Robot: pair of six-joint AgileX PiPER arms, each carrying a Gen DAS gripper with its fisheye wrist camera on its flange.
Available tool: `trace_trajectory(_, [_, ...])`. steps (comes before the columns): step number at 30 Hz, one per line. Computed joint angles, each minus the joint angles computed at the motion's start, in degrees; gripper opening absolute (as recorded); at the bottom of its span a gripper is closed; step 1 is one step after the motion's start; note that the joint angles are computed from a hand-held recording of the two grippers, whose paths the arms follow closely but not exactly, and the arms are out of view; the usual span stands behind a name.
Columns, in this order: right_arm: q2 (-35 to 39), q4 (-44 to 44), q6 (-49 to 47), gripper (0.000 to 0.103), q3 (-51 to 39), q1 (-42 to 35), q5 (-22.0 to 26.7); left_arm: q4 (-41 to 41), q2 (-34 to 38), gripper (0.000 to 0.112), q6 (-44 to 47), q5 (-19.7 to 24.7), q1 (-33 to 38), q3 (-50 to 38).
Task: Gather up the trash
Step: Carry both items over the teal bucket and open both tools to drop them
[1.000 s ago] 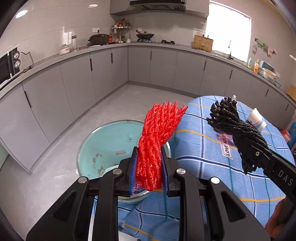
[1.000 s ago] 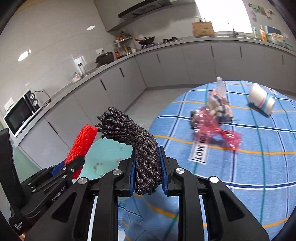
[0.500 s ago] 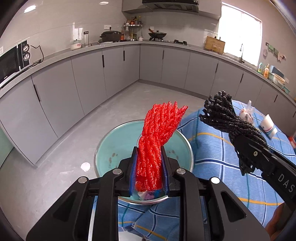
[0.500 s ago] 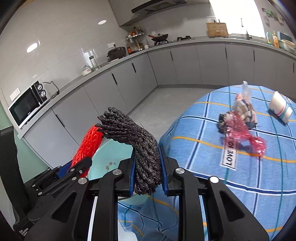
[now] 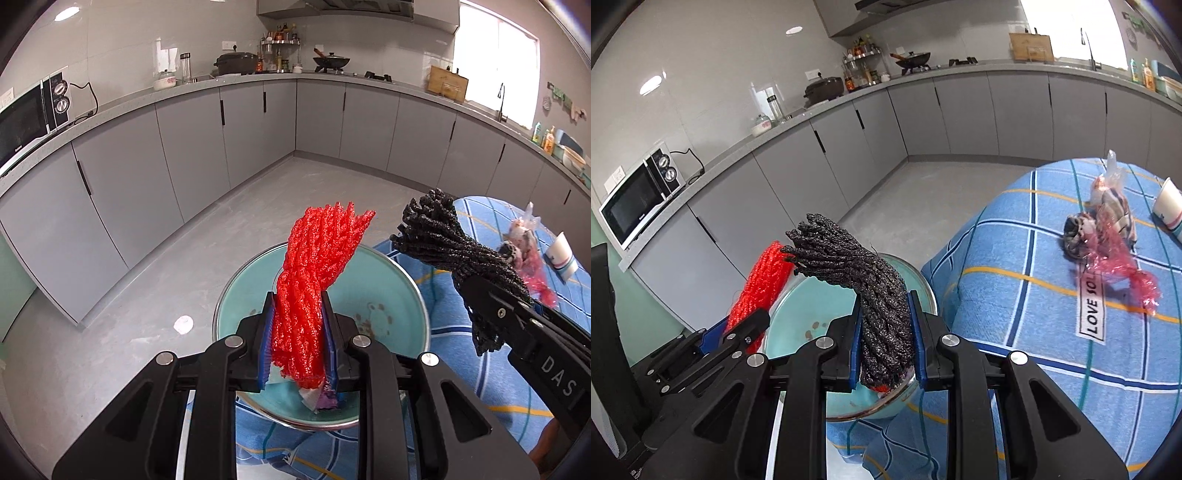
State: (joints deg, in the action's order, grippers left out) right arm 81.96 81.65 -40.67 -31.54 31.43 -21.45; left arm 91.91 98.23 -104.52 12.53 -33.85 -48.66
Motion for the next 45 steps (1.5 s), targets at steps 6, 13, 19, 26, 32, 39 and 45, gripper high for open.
trace_trajectory(6, [4.30, -1.38, 1.59, 0.023, -2.61, -1.42, 1.64, -2.36, 2.55, 0.022, 2.84, -0.85, 1.51, -1.89])
trace_trajectory(13, [9.22, -0.86, 0.90, 0.023, -5.81, -2.32, 2.43, -6.94, 5.93, 0.023, 7.52, -1.39, 2.22, -4.38])
trace_trajectory(19, [12.21, -2.47, 2.33, 0.023, -7.28, -3.55, 4.14, -10.77, 8.98, 0.023, 11.20, -1.45, 2.36, -6.09])
trace_trajectory(26, [15.05, -6.22, 5.42, 0.024, -8.69, -4.97, 6.22, -13.58, 11.45, 0.023, 14.49, -0.86, 3.03, -7.47])
trace_trajectory(32, [17.47, -17.06, 14.77, 0.027, -9.51, -5.99, 8.81, -16.43, 12.89, 0.023, 17.61, -0.83, 3.78, -8.29])
trace_trajectory(39, [16.09, -28.32, 24.51, 0.040, -8.12, -6.36, 10.02, -18.16, 13.39, 0.025, 19.21, 0.13, 3.85, -8.87])
trace_trajectory(45, [11.62, -29.61, 25.77, 0.040, -4.17, -7.03, 8.14, -13.83, 12.36, 0.046, 14.24, 1.21, 3.30, -7.86])
